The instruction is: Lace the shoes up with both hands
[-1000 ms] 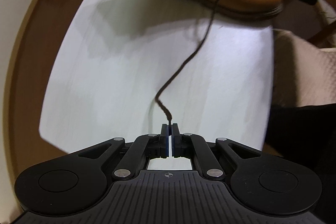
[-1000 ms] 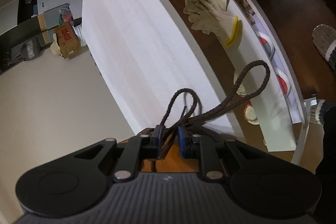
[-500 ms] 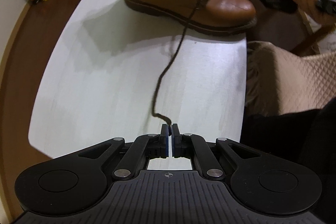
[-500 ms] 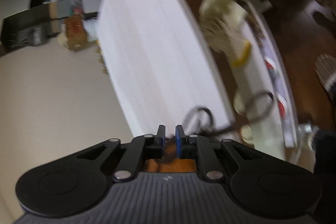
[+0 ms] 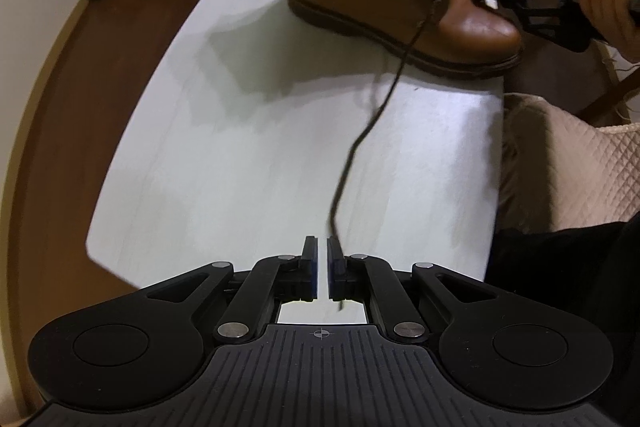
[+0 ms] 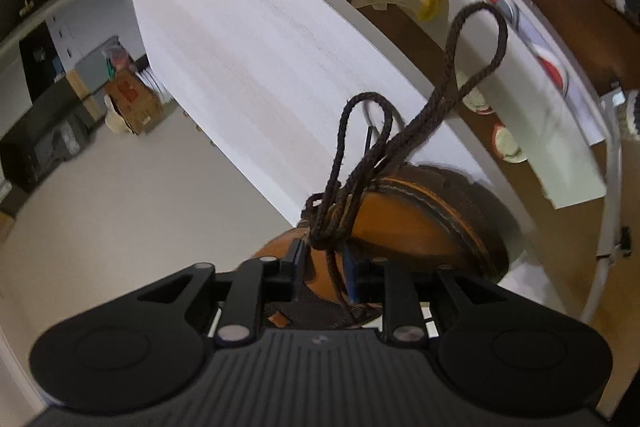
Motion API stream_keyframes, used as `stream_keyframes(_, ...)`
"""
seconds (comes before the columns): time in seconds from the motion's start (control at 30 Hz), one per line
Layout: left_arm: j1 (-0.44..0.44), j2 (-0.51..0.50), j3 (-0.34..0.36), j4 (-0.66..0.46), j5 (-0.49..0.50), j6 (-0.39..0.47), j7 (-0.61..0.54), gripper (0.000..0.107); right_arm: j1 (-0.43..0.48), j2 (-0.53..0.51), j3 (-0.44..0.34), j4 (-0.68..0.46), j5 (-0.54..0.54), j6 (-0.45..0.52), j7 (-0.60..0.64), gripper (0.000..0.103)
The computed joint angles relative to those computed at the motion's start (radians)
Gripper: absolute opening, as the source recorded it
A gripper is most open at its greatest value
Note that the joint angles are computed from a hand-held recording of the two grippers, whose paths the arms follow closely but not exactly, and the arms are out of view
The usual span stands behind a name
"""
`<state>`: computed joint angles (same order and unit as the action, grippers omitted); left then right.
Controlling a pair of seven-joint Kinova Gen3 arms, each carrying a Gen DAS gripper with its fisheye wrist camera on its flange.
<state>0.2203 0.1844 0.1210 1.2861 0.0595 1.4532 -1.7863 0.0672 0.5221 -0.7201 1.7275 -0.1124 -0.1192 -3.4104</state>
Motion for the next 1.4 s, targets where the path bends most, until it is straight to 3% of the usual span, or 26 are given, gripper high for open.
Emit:
stream_keyframes(0.17, 0.019, 0.015, 0.022, -0.004, 0.028, -0.035, -0.048, 0.003, -0.100, -0.066, 0.175, -0.124, 0.107, 0.203, 0.180, 0.005)
stream_keyframes(0.33, 0.048, 0.038, 0.037, -0.024, 0.061, -0.101, -0.073, 0.003, -0.099, -0.056, 0.204, -0.290, 0.167, 0.397, 0.381, 0.004)
stream_keyframes(0.47, 0.068, 0.056, 0.046, -0.050, 0.088, -0.170, -0.073, 0.003, -0.117, -0.064, 0.254, -0.315, 0.147, 0.371, 0.469, 0.004)
stream_keyframes(0.7, 0.109, 0.106, 0.060, -0.104, 0.105, -0.270, -0.070, 0.003, -0.080, -0.050, 0.238, -0.343, 0.029, 0.410, 0.625, 0.004)
stream_keyframes(0.83, 0.131, 0.145, 0.068, -0.154, 0.112, -0.318, -0.069, 0.003, 0.005, -0.056, 0.156, -0.306, -0.096, 0.403, 0.770, 0.004)
stream_keyframes(1.03, 0.138, 0.244, 0.079, -0.292, 0.181, -0.330, -0.006, 0.009, 0.171, -0.003, -0.086, -0.390, -0.058, 0.569, 1.014, 0.004)
stream_keyframes(1.4, 0.275, 0.318, 0.062, -0.355, 0.041, -0.418, -0.061, 0.012, 0.271, -0.005, -0.136, -0.305, -0.378, 0.519, 1.196, 0.004)
